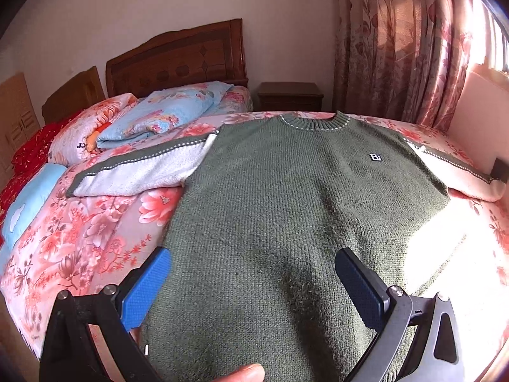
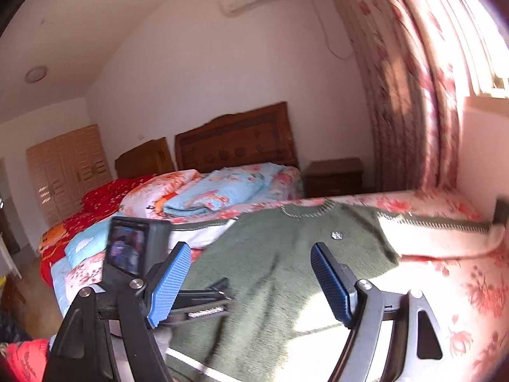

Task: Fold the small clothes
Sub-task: 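Grasp the green cuff of a white sleeve with the right tool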

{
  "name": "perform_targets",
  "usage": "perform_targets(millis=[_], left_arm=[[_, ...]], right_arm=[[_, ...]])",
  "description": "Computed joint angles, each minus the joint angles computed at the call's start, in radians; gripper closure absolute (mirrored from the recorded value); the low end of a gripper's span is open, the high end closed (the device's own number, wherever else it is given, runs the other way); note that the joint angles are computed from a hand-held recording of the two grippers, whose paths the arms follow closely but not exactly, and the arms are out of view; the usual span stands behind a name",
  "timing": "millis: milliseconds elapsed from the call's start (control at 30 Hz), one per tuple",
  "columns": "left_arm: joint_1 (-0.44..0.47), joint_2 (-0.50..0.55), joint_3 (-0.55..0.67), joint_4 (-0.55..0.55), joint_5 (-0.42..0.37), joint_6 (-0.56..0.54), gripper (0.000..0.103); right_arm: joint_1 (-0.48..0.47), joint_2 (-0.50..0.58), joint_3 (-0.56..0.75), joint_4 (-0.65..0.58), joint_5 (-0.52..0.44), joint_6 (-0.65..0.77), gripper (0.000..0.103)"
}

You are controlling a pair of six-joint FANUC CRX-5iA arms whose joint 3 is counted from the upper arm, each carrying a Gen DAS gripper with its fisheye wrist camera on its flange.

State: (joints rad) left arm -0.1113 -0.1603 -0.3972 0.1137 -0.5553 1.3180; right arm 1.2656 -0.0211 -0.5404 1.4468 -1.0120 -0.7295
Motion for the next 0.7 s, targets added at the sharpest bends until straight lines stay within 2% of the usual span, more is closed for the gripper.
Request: perform_targets(millis=[67,167,233,267,367,433,567,600,700], left_arm=[[-0.025,0.061,0.070,-0.020,-0.048,0.010,0.000],[-0.065,0.137,0.174,-0.079,-0.063,0.048,0.000],[-0.081,0.207,0.255,-0.092,-0.088,0.064,0.000],[-0.095,0.245,0.305,-0.137,-0.104,0.118,0.000],[-0.109,0.354,0.424,-0.181,-0.181,0.194,0.000],[-0.110,0.407,0.472,-0.182,-0.233,0.218,0.000],[-0.107,0.442,0.469,-0.184,-0.216,0.209,0.000],[-0.093,0.432,0.433,-0.141,-0.173,0.179,0.000],[-0.042,0.438,0.387,0.026,-0.160,0.068,0.000]], right_arm=[[-0.031,-0.077,-0.088,-0.090,0.005,-0.122,0.024],[-0.089,-0.226,-0.224,-0.263,0.018,-0.299,0.024],[-0.114,-0.306,-0.280,-0.378,-0.040,-0.357,0.024],[-0.129,-0.336,-0.303,-0.415,-0.068,-0.356,0.024],[-0.202,-0.369,-0.313,-0.516,-0.133,-0.282,0.024],[-0.284,-0.374,-0.317,-0.552,-0.099,-0.204,0.024],[-0.445,-0.311,-0.271,-0.615,-0.031,-0.037,0.025],[-0.474,-0.287,-0.252,-0.631,-0.032,-0.006,0.025],[-0.558,-0.238,-0.222,-0.646,-0.026,0.046,0.027]])
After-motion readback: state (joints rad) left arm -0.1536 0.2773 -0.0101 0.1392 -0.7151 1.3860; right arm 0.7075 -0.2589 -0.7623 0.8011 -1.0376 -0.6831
